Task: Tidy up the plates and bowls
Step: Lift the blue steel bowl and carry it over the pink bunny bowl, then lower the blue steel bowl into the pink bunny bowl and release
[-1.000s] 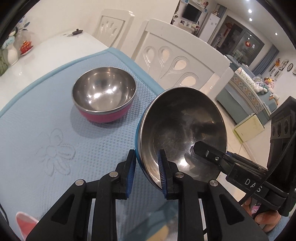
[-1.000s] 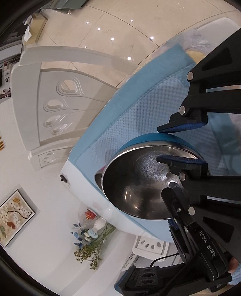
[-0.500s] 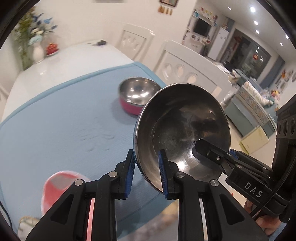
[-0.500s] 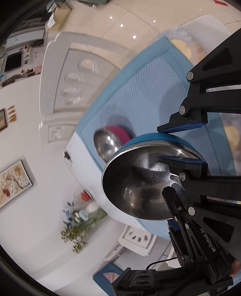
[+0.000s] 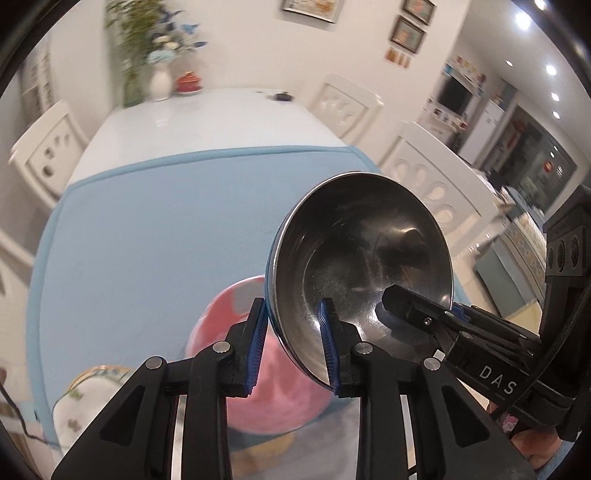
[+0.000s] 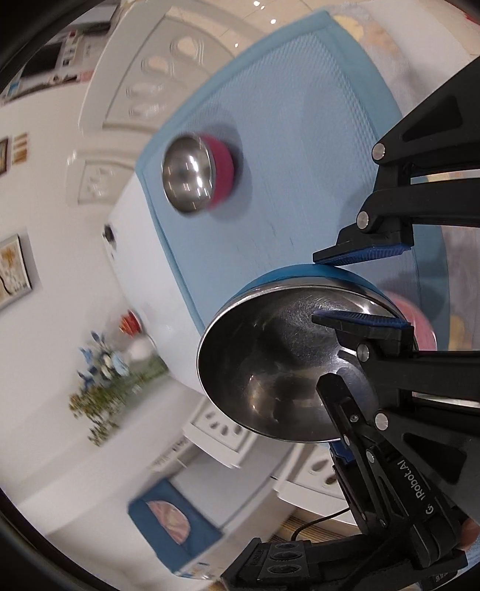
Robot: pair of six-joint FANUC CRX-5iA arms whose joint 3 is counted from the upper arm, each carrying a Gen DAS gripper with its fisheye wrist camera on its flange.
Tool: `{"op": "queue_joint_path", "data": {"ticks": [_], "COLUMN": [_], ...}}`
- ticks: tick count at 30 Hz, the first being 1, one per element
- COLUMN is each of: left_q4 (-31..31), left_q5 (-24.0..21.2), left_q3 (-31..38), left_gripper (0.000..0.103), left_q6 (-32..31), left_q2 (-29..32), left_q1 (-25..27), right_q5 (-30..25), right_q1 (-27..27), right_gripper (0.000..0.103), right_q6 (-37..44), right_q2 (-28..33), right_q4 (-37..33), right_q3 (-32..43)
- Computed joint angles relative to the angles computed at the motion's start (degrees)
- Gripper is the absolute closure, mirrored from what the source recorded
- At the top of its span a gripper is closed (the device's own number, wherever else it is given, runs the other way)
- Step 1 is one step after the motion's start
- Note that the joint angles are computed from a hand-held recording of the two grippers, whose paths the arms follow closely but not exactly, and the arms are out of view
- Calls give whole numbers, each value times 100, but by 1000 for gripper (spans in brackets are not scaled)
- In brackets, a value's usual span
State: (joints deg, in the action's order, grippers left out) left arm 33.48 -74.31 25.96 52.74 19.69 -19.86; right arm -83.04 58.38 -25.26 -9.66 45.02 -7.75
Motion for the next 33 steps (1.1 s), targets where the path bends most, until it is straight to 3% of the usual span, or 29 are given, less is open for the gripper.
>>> {"op": "queue_joint_path", "data": {"ticks": [4, 13, 33], "left_q4": [-75, -170, -350], "left_q5": [-55, -185, -654], "left_q3": [-99, -250, -107], "left_gripper": [79, 79, 75], "left_q6": [76, 35, 173], "left_q2": [-40, -85, 125], "left_q1": [215, 466, 486], "right_q5": [426, 814, 869], "right_q1": [-234, -369, -526], "right_gripper": [78, 78, 76], "right_q6": [473, 660, 747], "right_q2": [356, 689, 846], "right_q4": [-322, -673, -1246], "right_q3": [342, 603, 823]}}
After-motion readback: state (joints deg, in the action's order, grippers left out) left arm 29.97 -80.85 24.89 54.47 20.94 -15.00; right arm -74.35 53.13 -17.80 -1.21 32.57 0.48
